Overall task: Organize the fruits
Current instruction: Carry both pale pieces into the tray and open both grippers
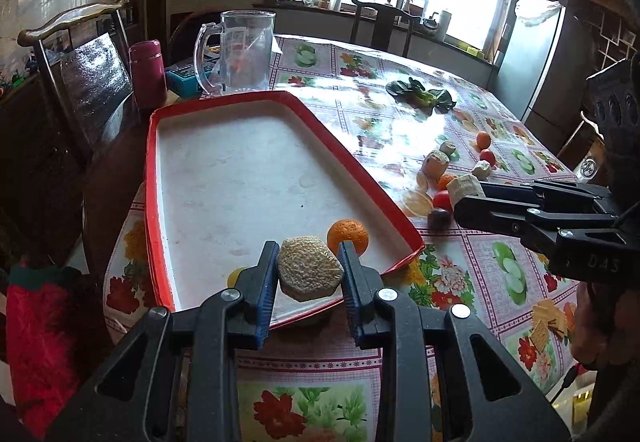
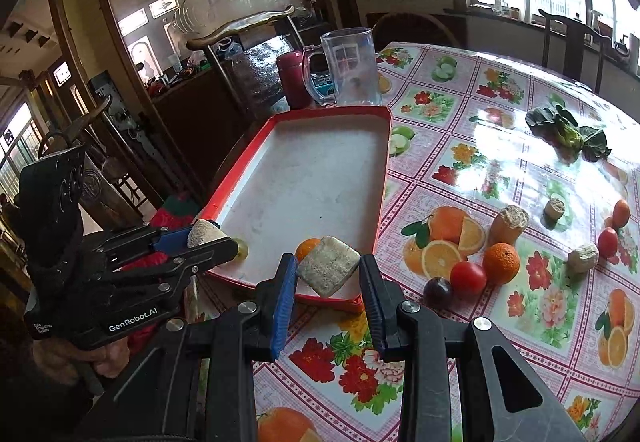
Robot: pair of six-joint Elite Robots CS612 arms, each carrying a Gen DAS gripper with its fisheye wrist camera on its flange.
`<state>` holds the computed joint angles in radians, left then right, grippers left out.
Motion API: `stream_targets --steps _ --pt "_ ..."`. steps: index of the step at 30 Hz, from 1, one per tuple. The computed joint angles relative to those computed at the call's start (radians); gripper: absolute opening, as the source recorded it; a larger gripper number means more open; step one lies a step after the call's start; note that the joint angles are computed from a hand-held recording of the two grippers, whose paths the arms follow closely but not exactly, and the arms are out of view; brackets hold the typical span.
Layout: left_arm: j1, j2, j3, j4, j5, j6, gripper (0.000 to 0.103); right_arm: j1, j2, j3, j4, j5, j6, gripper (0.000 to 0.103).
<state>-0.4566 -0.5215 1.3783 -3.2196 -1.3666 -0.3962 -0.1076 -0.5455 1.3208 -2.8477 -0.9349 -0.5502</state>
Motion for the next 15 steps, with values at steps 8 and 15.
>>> stream_targets --steps 8,15 --pt "0.016 0.005 -0.006 0.006 0.002 -0.023 0.027 0.018 0.022 -0.043 0.046 -0.009 -0.011 0.032" --pt "0.035 0.013 -0.019 0.014 0.005 -0.049 0.027 0.036 0.048 -0.094 0.09 -0.023 -0.015 0.032"
